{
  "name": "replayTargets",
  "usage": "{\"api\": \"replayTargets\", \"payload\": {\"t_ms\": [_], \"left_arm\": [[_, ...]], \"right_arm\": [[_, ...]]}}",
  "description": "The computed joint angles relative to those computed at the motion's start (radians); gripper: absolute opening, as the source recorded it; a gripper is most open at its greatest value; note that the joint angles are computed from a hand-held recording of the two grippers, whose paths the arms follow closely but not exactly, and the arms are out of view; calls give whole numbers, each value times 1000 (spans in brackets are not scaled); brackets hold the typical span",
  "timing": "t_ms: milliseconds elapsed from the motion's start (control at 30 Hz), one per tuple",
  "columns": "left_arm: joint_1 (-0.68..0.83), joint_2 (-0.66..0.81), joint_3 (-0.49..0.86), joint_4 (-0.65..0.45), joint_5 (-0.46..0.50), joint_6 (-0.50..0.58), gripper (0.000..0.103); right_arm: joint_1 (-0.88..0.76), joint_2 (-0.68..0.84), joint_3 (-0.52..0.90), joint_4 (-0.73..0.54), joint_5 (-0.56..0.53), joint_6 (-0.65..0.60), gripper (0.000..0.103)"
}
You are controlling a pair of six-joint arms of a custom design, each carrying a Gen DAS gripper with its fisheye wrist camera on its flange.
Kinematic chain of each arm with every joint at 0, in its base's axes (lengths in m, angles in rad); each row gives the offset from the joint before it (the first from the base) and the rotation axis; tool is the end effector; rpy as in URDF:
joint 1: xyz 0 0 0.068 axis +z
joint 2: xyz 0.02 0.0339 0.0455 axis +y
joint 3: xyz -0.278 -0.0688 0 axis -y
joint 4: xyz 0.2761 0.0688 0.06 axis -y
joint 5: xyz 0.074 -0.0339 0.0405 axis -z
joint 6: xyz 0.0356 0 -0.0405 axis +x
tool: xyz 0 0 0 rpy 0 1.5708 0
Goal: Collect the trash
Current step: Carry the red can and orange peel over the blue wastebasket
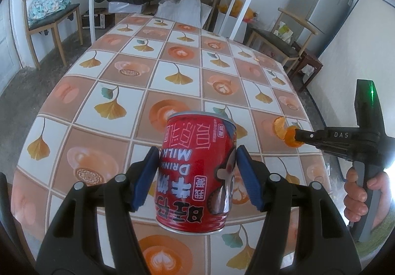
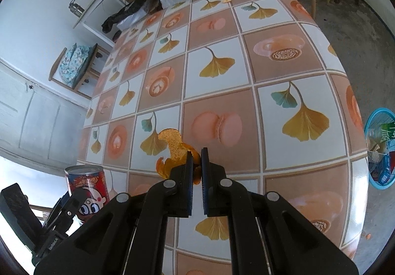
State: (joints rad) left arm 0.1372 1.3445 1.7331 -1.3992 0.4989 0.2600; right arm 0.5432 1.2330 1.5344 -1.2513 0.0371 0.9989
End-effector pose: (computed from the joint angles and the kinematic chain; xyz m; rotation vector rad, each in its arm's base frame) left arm 0.2464 0.0168 0.4554 0.3310 2.4448 -0.4749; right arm 0.2040 0.1216 0.4259 0.6064 2.5462 0.5504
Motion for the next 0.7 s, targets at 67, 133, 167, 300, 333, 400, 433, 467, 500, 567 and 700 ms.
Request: {"api": "replayTargets", "payload": {"t_ms": [67,133,167,300,333,400,433,467,500,567,700], "left_arm": [[4,-4,2,-2,6,1,61],[5,-9,8,-6,14,-1,61],[8,-11,12,-10,19,-1,61],[16,-22,33,-31,41,-2,61],[19,-25,39,-36,46,-5,61],[24,-29,54,-47,58,-7,61],[26,-33,62,-52,62,-8,61],[27,-36,69,-57,67,-10,61],[26,-39,79,-64,74,-12,61],[21,-47,94,-78,85,-14,61],[7,-59,123,-118,111,-16,61]], "right_arm": [[2,-12,3,-3,4,6,6],[4,-26,0,-5,7,13,6],[7,-32,1,-7,10,17,6],[28,-64,8,-22,36,38,6],[33,-71,11,-25,43,43,6],[50,-93,15,-35,64,56,6],[60,-107,16,-41,77,65,6],[67,-117,17,-46,86,73,6],[78,-134,16,-52,100,83,6],[98,-168,9,-64,125,104,6],[188,-261,-5,-117,218,194,6]]}}
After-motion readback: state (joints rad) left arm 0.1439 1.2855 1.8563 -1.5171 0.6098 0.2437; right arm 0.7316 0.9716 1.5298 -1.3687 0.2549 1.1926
